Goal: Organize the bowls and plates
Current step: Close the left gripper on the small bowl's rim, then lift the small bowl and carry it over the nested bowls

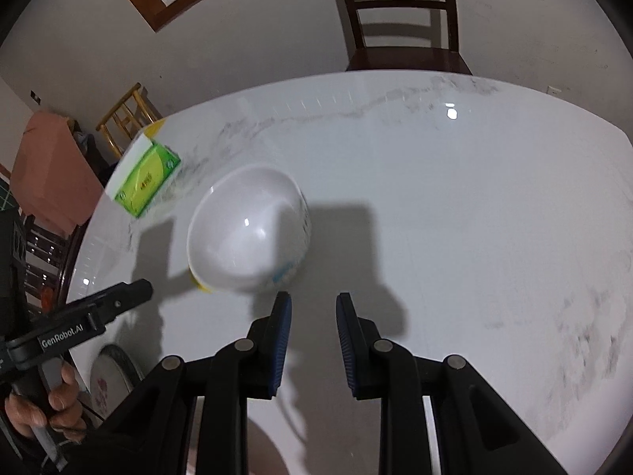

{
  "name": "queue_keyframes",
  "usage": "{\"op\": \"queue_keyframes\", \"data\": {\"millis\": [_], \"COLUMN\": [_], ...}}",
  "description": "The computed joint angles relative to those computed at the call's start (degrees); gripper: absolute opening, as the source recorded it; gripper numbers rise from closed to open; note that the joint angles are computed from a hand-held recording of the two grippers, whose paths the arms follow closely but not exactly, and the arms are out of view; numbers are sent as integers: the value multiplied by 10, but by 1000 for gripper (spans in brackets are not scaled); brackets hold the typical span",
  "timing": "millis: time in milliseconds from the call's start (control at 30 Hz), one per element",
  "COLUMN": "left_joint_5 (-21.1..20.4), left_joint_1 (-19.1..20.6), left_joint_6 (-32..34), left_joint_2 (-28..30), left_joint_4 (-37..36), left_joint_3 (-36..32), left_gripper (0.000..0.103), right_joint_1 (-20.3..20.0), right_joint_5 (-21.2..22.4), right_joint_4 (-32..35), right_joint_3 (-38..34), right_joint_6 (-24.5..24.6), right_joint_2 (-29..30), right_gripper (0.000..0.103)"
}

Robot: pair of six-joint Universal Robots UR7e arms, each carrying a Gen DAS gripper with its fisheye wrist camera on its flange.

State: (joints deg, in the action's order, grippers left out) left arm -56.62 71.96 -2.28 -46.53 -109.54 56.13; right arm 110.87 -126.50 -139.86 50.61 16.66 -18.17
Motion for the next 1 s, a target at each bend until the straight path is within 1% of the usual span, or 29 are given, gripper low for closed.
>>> {"op": "queue_keyframes", "data": {"millis": [200, 300, 500, 633, 767, 833, 867, 933, 967, 1000], "left_joint_5": [-2, 4, 3, -11, -19, -34, -38, -43, -46, -43], "left_joint_1": [2, 3, 9, 15, 17, 19, 19, 16, 16, 14], "left_joint_6": [-1, 5, 3, 0, 1, 4, 5, 17, 19, 18], "left_joint_2": [46, 68, 97, 109, 117, 118, 118, 119, 119, 119], "left_joint_4": [8, 15, 34, 45, 50, 54, 54, 54, 57, 60], "left_joint_3": [-60, -86, -122, -138, -146, -150, -150, -147, -146, -145], "left_gripper": [55, 55, 51, 43, 38, 27, 25, 13, 10, 9], "right_joint_1": [-6, -11, -16, -19, -21, -21, -21, -21, -21, -20], "right_joint_5": [-4, -6, -7, -12, -9, -8, -8, 1, -1, -4], "right_joint_4": [35, 55, 95, 126, 141, 149, 147, 140, 141, 139], "right_joint_3": [-74, -109, -175, -219, -234, -239, -237, -229, -228, -225], "right_joint_6": [-4, 0, -1, 4, 17, 23, 23, 24, 27, 29], "right_joint_2": [39, 58, 95, 121, 130, 133, 132, 130, 130, 129], "right_gripper": [24, 24, 24, 24, 24, 23, 23, 19, 18, 18]}}
